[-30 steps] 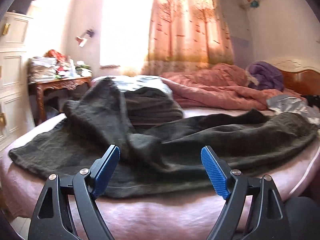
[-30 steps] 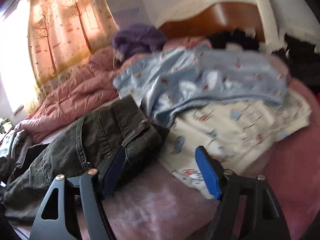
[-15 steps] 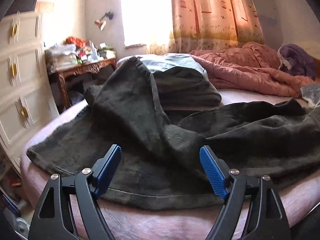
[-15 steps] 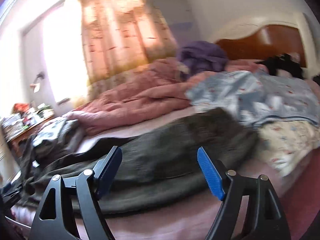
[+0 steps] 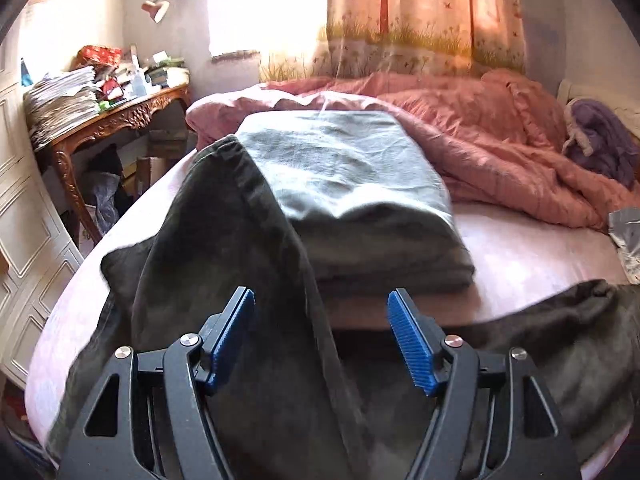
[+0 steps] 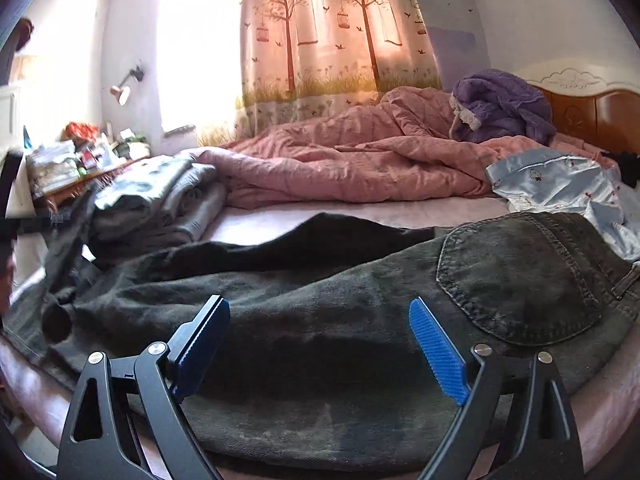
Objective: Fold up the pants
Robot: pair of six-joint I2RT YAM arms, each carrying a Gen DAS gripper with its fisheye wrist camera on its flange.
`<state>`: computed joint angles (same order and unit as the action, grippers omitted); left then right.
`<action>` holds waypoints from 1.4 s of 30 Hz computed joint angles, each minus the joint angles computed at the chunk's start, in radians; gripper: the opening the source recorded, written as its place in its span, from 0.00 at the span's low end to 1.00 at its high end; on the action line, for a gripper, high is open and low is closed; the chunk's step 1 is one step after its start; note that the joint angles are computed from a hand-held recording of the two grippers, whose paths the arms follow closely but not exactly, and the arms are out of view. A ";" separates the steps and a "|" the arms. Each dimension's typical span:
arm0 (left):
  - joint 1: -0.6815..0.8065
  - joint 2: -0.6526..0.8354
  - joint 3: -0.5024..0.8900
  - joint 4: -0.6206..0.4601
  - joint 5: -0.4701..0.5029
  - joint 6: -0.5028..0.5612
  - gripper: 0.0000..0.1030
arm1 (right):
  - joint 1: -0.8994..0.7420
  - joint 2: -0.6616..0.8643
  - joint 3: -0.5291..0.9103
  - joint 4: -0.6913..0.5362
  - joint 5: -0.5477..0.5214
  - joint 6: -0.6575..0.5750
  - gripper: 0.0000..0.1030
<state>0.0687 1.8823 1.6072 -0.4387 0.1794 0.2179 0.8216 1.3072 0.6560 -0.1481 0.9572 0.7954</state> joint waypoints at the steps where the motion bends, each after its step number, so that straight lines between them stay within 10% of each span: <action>1: -0.012 0.059 0.085 -0.030 -0.036 -0.008 0.53 | 0.005 -0.003 -0.003 0.003 0.007 -0.008 0.90; 5: -0.022 0.257 0.378 -0.233 -0.099 -0.030 0.19 | 0.021 0.009 0.016 -0.035 0.023 -0.030 0.90; 9: 0.025 0.177 0.240 -0.172 -0.079 -0.039 0.04 | 0.029 0.057 0.031 -0.057 0.018 -0.031 0.90; 27: 0.436 -0.260 -0.387 0.137 0.152 0.122 0.03 | 0.021 0.028 0.034 -0.210 -0.019 0.118 0.90; 38: 0.579 -0.239 -0.563 0.233 0.301 0.184 0.14 | 0.054 0.050 0.059 -0.310 0.007 0.197 0.90; 42: 0.621 -0.199 -0.548 0.267 0.365 0.151 0.56 | 0.034 0.000 0.016 -0.303 -0.028 0.216 0.90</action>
<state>0.6893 1.6830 1.0595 -0.1715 0.5449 0.3691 0.8553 1.3071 0.6724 -0.4509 0.9288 1.0119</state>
